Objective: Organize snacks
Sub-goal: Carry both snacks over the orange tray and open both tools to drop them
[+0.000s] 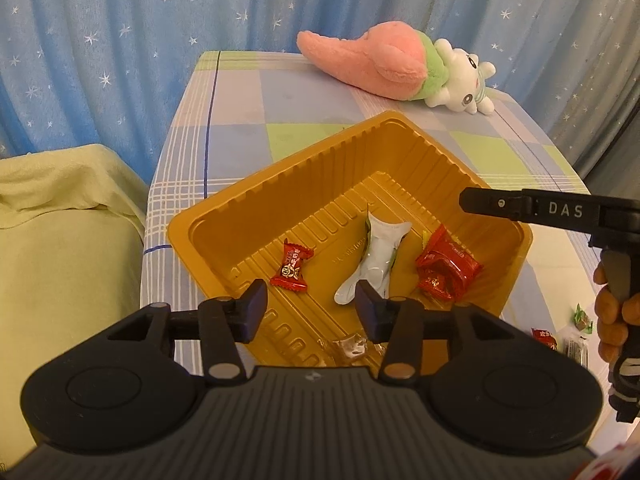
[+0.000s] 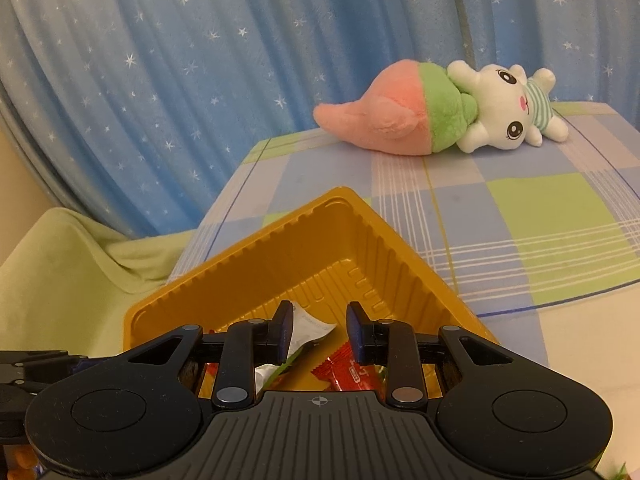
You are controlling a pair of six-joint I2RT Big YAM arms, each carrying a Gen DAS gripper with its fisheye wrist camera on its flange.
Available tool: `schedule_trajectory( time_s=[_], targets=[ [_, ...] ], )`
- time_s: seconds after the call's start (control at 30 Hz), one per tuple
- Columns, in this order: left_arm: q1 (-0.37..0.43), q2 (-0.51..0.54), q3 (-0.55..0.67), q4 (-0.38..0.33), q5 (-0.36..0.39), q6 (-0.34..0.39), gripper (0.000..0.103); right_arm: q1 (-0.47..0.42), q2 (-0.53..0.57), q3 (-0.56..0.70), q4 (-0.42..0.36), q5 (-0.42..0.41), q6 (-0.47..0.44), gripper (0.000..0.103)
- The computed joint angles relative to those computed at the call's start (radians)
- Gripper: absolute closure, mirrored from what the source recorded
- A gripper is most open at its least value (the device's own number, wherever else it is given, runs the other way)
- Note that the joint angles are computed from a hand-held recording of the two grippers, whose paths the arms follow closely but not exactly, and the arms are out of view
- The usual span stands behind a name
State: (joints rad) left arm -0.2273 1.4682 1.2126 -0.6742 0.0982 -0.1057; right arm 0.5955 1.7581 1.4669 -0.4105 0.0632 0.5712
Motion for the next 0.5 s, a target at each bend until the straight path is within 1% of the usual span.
schedule_trajectory(
  time_s=[0.17, 0.23, 0.27, 0.33, 0.5],
  targets=[
    [0.0, -0.023, -0.014, 0.007, 0.017, 0.011, 0.056, 0.013, -0.041, -0.038, -0.004, 0.014, 0.033, 0.071],
    [-0.003, -0.036, -0.023, 0.012, 0.022, 0.015, 0.053, 0.02, -0.069, -0.068, 0.002, 0.026, 0.051, 0.062],
    [-0.005, -0.044, -0.029, 0.015, 0.024, 0.016, 0.052, 0.025, -0.086, -0.087, 0.009, 0.041, 0.061, 0.051],
    [-0.01, -0.059, -0.04, 0.018, 0.028, 0.017, 0.05, 0.037, -0.119, -0.125, 0.026, 0.073, 0.076, 0.041],
    [-0.026, -0.105, -0.072, 0.022, 0.041, 0.018, 0.045, 0.052, -0.194, -0.195, 0.022, 0.097, 0.116, 0.035]
  ],
)
